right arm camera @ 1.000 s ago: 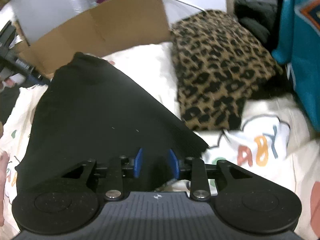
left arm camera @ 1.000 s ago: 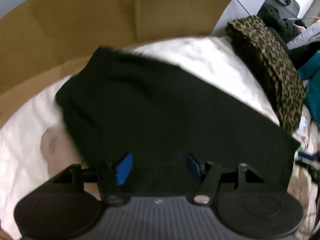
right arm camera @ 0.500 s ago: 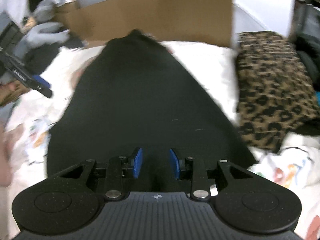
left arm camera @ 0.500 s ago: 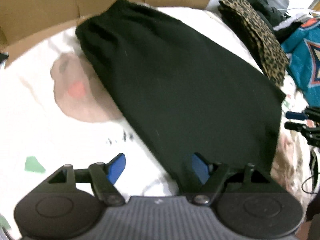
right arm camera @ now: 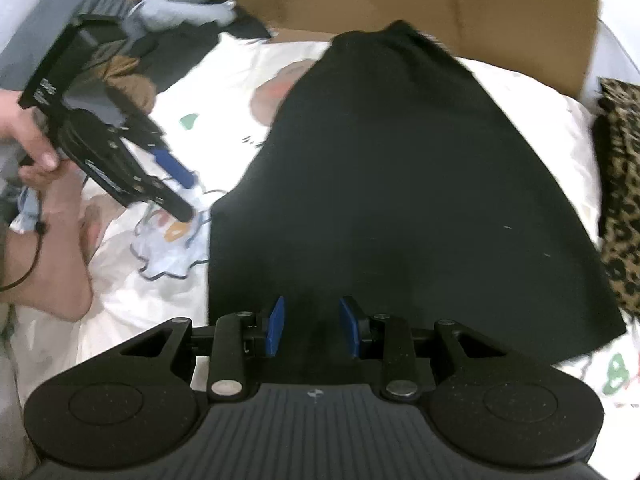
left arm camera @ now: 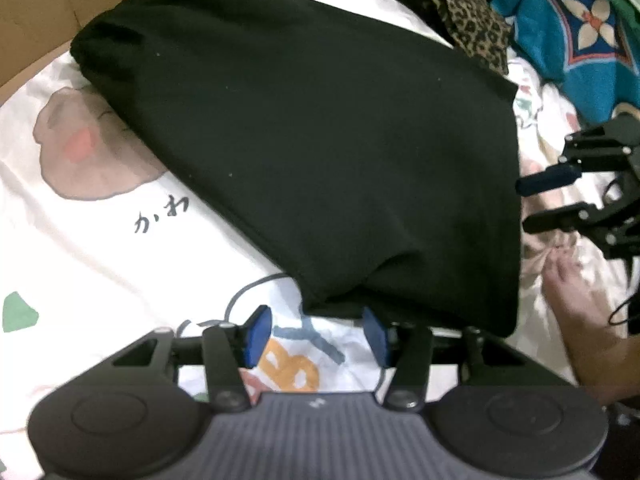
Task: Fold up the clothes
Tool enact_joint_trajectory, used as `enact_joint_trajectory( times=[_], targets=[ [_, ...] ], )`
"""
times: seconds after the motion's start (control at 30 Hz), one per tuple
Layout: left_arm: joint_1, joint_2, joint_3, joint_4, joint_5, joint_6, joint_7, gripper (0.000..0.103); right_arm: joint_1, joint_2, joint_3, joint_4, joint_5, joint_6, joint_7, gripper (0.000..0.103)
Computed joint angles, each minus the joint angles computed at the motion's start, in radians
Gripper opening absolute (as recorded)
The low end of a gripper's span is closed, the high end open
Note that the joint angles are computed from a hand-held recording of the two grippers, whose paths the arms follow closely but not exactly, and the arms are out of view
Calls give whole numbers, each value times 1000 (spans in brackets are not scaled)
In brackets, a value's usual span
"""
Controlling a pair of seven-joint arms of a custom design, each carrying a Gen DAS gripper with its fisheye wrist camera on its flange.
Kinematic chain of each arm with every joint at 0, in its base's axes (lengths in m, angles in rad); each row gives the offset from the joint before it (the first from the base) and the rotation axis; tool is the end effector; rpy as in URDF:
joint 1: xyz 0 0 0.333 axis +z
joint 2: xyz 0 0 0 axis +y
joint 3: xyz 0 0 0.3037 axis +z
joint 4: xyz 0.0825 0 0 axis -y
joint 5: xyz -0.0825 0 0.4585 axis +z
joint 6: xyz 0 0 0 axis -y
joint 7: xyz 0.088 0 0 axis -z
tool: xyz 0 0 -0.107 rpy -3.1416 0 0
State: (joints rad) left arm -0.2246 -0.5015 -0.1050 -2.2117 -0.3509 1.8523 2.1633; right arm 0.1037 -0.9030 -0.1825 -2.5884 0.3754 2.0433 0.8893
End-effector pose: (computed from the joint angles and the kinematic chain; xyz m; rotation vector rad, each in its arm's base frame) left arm 0.4586 -0.1910 0.5654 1.0877 -2.8365 0.4874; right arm 0.3995 -0.0144 0.5473 -2.2054 1.2619 -0.1214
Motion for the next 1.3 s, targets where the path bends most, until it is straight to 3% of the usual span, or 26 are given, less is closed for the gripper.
enact_joint_trajectory(
  times=[0.2, 0.53, 0.57, 0.67, 0.7, 0.73, 0.8, 0.87, 1.17, 1.27, 1.3],
  targets=[
    [0, -1, 9, -32, -31, 33, -12, 43, 52, 14, 15, -12, 35, -13, -8, 41],
    [-7, 11, 16, -57, -75, 87, 8, 42, 80, -30, 64, -67, -3, -16, -49, 50],
    [-11, 15, 19, -54, -72, 79, 37, 40, 82, -36, 76, -75, -18, -6, -51, 50],
    [-5, 19, 20, -50, -72, 76, 46, 8, 92, -41, 77, -88, -46, 3, -60, 49],
    [-1, 24, 23, -43, -77, 69, 38, 7, 97, -44, 69, -90, -49, 1, -73, 45],
    [3, 24, 25, -41, -79, 67, 34, 7, 102, -46, 61, -91, -52, -2, -86, 29],
    [9, 18, 26, -40, -82, 68, 30, 5, 98, -37, 48, -79, -52, -22, -92, 13],
    [18, 13, 29, -37, -86, 56, 7, 5, 91, -23, 36, -62, -46, -48, -91, 2],
    [52, 52, 8, 29, -6, -8, -72, 0, 70, -24, 15, -44, -10, -133, -143, 0],
    [66, 70, 19, 59, -14, -27, -122, 2, 67, -23, 17, -40, -3, -166, -152, 3],
    [70, 76, 25, 68, -32, -30, -146, 6, 65, -19, 16, -34, 1, -176, -148, 4]
  ],
)
